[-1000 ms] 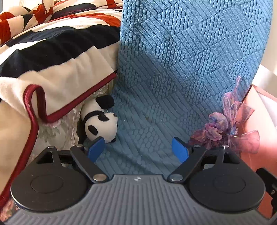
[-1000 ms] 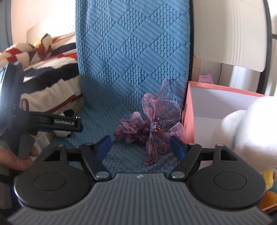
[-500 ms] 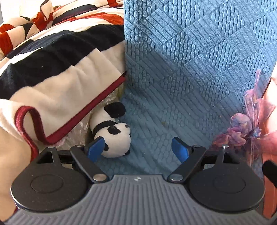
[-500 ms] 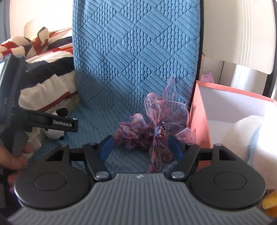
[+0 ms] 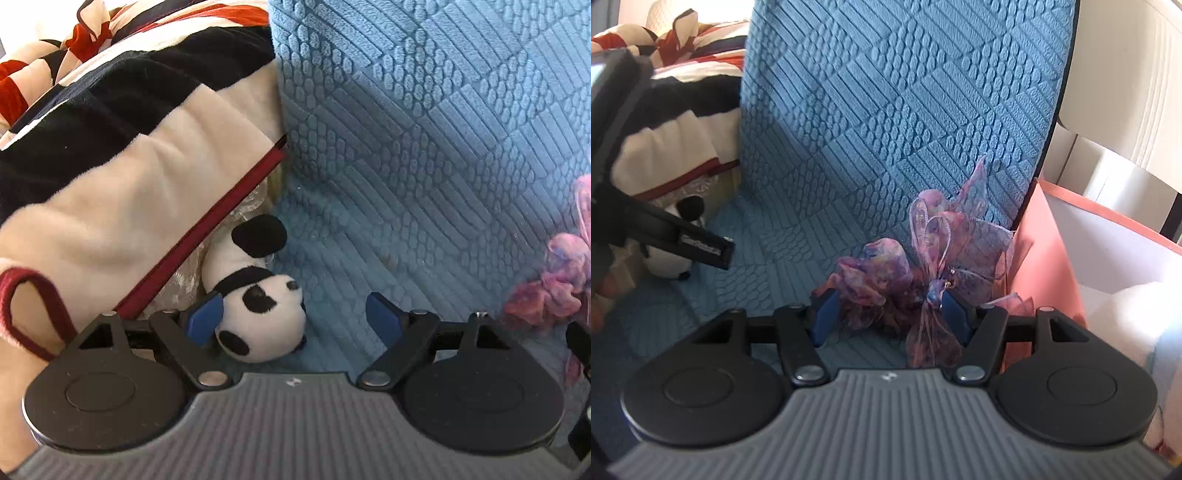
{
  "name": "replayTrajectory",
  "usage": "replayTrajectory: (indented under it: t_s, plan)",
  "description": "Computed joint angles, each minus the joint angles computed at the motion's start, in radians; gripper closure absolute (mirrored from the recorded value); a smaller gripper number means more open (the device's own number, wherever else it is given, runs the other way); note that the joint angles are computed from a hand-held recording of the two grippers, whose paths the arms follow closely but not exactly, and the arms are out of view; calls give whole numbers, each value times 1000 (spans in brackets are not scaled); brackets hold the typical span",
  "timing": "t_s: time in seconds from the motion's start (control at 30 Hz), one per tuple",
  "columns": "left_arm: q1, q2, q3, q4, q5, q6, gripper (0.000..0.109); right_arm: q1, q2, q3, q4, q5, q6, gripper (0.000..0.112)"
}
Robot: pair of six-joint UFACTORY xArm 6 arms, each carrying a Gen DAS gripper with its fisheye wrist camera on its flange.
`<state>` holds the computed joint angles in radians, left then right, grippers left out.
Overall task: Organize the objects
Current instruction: 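Move the right gripper to the purple ribbon bow while the left approaches the panda plush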
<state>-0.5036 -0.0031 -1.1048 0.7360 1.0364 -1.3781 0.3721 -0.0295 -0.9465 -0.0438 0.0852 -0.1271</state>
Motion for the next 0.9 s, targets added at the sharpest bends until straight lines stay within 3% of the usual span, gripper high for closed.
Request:
replayTrajectory:
  t_s: [0.13,0.3,0.4,0.5,0.67,0.73,0.9]
  plan:
    - [19,15,-9,-13,-2,9,21,-11,60,-52,-99,15,102,50]
    - [22,42,-30,-14,21,21,22,7,109,-115,122,99,-17,58]
    - [29,48,-33,-16,26,15,24,3,123,-126,52,100,49,61]
    - [38,50,-27,-11,49,-36,31,4,133,-134,71,94,25,63]
    - [45,33,-8,7,72,-109,49,-19,162,-156,-37,108,153,83]
    - [44,29,-3,11,77,-124,50,-31,163,-147,-110,96,228,94]
    - [42,20,6,13,71,-156,51,-21,148,-130,37,91,108,106]
